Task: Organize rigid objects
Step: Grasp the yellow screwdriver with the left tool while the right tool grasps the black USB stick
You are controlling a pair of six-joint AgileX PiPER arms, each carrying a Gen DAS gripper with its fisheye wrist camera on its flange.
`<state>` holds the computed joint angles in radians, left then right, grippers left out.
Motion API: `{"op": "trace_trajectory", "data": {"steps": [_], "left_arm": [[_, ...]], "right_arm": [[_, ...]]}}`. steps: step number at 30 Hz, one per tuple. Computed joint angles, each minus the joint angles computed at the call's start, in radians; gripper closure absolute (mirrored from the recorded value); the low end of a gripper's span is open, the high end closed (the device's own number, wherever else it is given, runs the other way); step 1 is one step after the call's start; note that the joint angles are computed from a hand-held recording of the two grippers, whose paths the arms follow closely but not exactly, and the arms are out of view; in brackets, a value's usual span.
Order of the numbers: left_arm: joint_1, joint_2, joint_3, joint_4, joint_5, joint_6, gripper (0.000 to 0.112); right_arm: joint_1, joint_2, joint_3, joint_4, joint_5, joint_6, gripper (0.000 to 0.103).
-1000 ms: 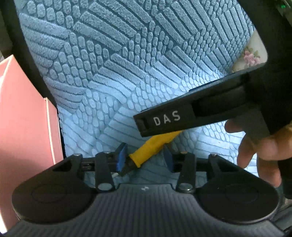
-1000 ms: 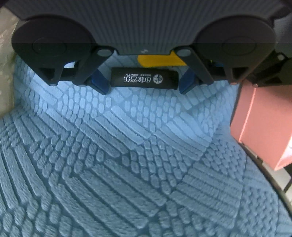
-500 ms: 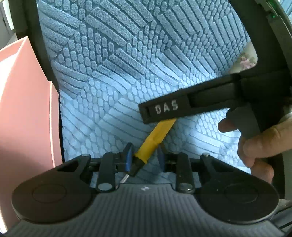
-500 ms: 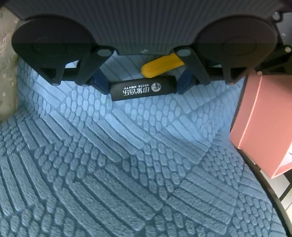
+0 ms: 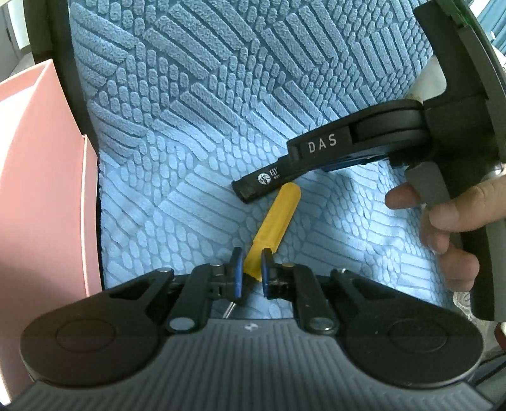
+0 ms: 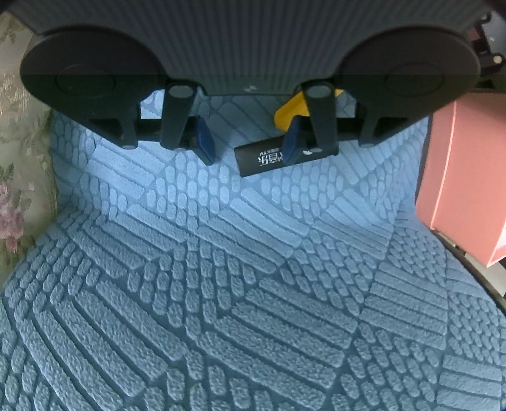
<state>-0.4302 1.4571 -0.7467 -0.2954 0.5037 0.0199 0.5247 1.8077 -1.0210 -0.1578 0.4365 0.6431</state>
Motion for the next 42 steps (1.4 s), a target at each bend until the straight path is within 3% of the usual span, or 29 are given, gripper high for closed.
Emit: {"op": "trace_trajectory", "data": {"steps": [8,10,18,20,24,29,33,37,42], "left_arm": [[-0.018,-0.027,0.076,-0.034,-0.114,0.040,0.098],[-0.027,-0.047,0.088,-0.013,-0.118,-0.008,0.107],[-0.063,-0.156,0.148,0.031,-0.126,-0.170,0.109],[-0.048,-0.155,0.150,-0.005,-0.122,-0.128,0.109],[-0.039,-0.155,0.159,0.060,-0.140,-0.183,0.108],[-0.011,-0.137,0.156,-0.045,-0.130,-0.059,0.107],[-0.023,-0.126,0.158,-0.078,-0.131,-0.017,0.097],[-0.077,-0.119,0.163,0.089,-0.169,-0.165,0.080],[-0.140,-0.093,0.165,0.371,-0.195,-0.415,0.075]], "right_arm": [[-0.082,-0.022,-0.006,0.214,-0.027,-0.345,0.017],[-0.082,-0.027,-0.001,0.253,-0.030,-0.418,0.016],[-0.020,0.000,-0.021,0.111,-0.022,-0.383,0.016],[0.008,0.007,-0.022,0.001,-0.020,-0.296,0.016],[0.031,0.017,-0.029,-0.128,-0.013,-0.198,0.015],[0.062,0.048,-0.050,-0.193,-0.029,-0.069,0.014],[0.078,0.064,-0.094,-0.218,0.006,-0.014,0.018],[0.082,0.035,-0.085,-0.216,0.036,0.029,0.018],[0.009,-0.013,-0.065,-0.173,0.046,0.045,0.018]]}}
